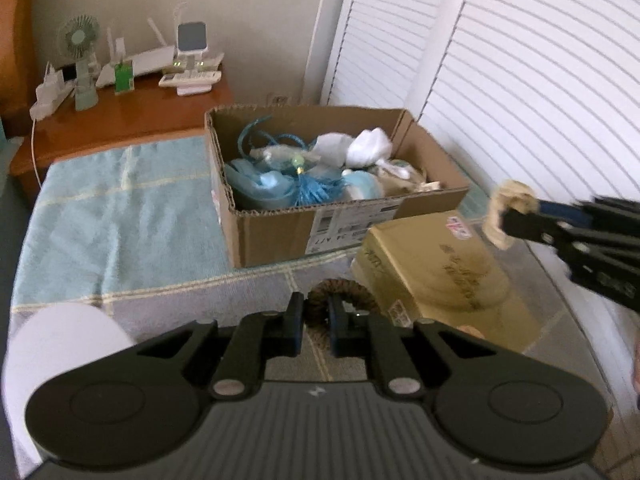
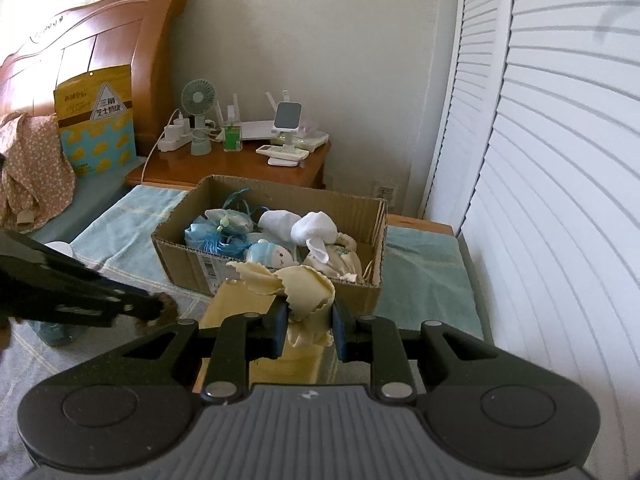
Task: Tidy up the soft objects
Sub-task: 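Drop the beige cloth into the box with the right tool while the left lifts the brown ring, then carry the dark brown ring into the box and open the left tool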
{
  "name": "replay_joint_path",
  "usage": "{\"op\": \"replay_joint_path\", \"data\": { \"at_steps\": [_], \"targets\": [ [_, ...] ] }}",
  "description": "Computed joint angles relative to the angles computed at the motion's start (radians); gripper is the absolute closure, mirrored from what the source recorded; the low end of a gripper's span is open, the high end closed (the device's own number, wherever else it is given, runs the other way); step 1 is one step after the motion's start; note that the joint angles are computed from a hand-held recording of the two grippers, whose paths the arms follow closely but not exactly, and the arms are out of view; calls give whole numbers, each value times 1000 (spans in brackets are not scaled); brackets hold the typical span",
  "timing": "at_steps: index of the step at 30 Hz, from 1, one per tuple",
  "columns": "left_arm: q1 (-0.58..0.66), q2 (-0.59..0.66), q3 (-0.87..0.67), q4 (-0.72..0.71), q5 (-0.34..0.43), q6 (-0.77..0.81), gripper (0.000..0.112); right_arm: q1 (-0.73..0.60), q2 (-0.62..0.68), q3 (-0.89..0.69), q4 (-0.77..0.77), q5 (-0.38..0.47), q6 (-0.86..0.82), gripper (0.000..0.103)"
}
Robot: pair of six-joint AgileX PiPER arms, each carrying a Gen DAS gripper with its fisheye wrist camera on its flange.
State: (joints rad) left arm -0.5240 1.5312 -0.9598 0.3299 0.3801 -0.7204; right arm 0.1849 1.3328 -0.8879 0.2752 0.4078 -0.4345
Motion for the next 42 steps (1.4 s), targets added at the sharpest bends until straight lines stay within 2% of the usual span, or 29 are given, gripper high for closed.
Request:
{"op": "replay_joint_path", "data": {
  "at_steps": [8, 11, 13, 14, 15, 16, 18, 21, 31, 33, 37, 42],
  "targets": [
    [-12, -79, 1, 49, 37, 20, 102, 15, 140, -170, -5, 0, -41, 76],
    [-9, -77, -6, 48, 37, 30, 102, 33, 213, -252, -62, -1, -4, 75],
    [-4, -71, -11, 36, 31, 43, 102, 29, 254, -291, -34, 0, -27, 63],
    [-1, -70, -13, 24, 29, 55, 102, 21, 274, -311, 0, 9, -54, 45],
    [3, -68, -16, 9, 26, 71, 102, 12, 284, -318, 42, 13, -90, 33],
    [4, -67, -19, 3, 25, 79, 102, 1, 293, -323, 91, 19, -134, 30],
    [4, -66, -24, -5, 27, 93, 102, -11, 289, -311, 135, 12, -169, 13],
    [4, -62, -37, -25, 33, 121, 102, -32, 257, -267, 208, -3, -228, 0],
    [38, -20, -143, -131, 81, 261, 102, -53, 135, -124, 171, 25, -184, 0],
    [50, 3, -185, -153, 99, 290, 102, -51, 105, -91, 170, 30, -180, 0],
    [76, 69, -289, -192, 135, 339, 102, -17, 38, -28, 60, -7, -69, 0],
    [94, 183, -456, -201, 195, 356, 102, -26, -16, -2, 49, 8, -40, 0]
  ]
}}
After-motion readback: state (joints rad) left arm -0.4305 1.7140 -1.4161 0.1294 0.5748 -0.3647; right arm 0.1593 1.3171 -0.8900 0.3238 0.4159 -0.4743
